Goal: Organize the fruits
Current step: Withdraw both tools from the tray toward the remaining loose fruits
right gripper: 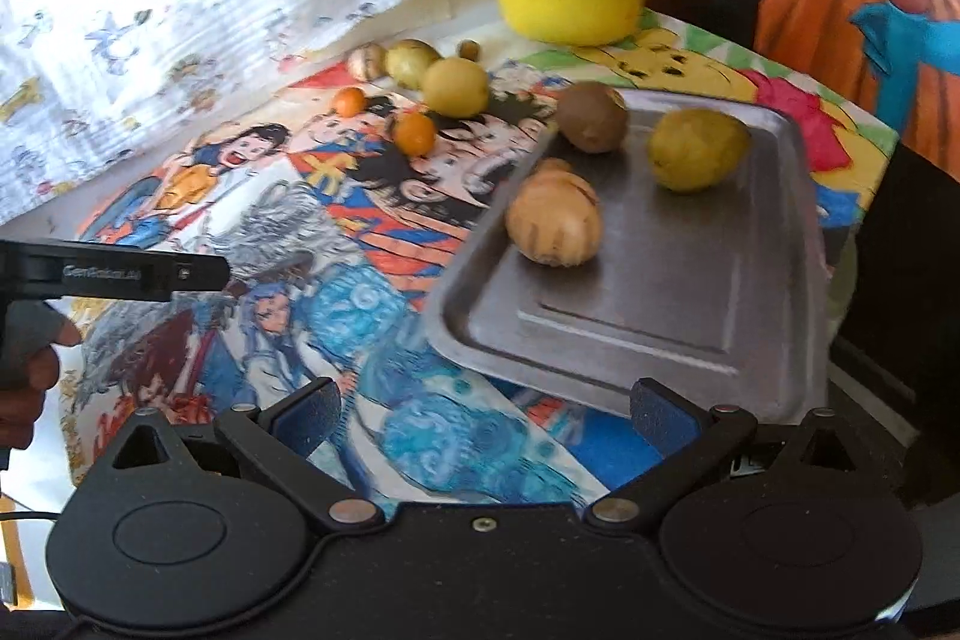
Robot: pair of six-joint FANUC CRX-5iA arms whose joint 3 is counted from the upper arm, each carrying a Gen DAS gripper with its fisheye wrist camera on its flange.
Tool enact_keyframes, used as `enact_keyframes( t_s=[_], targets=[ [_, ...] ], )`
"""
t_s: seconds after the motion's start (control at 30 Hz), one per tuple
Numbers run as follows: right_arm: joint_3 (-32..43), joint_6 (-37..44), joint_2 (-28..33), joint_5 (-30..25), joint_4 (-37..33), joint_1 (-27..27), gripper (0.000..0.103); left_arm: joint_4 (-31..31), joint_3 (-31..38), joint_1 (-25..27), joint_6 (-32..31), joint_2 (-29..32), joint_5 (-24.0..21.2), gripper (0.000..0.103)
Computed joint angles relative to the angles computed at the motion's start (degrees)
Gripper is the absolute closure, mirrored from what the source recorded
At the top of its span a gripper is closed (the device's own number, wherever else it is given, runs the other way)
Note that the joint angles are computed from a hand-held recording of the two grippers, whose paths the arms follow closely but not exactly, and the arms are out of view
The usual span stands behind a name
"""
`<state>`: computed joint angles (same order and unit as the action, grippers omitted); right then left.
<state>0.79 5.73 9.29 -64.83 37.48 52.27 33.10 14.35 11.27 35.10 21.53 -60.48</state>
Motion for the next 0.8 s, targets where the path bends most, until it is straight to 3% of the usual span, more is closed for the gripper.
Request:
enact_keyframes(
  t_s=[0.23,0.57,0.8],
  targets=[
    [-3.08,1.72,-1.4,10.25,5.42,-1.45,0.001,-2.03,4.01,0.29,2.02,2.41,0.42,0.0],
    [-2.95,3.71,-0.9,14.36,8.24,-4.74,0.001,-2.32,8.71,0.33,3.76,6.01,2.32,0.0],
    [-0.16,5.5,1.19,13.72,9.65,-8.32,0.001,4.09,7.7,-0.22,0.15,6.98,4.96,0.0]
  ],
)
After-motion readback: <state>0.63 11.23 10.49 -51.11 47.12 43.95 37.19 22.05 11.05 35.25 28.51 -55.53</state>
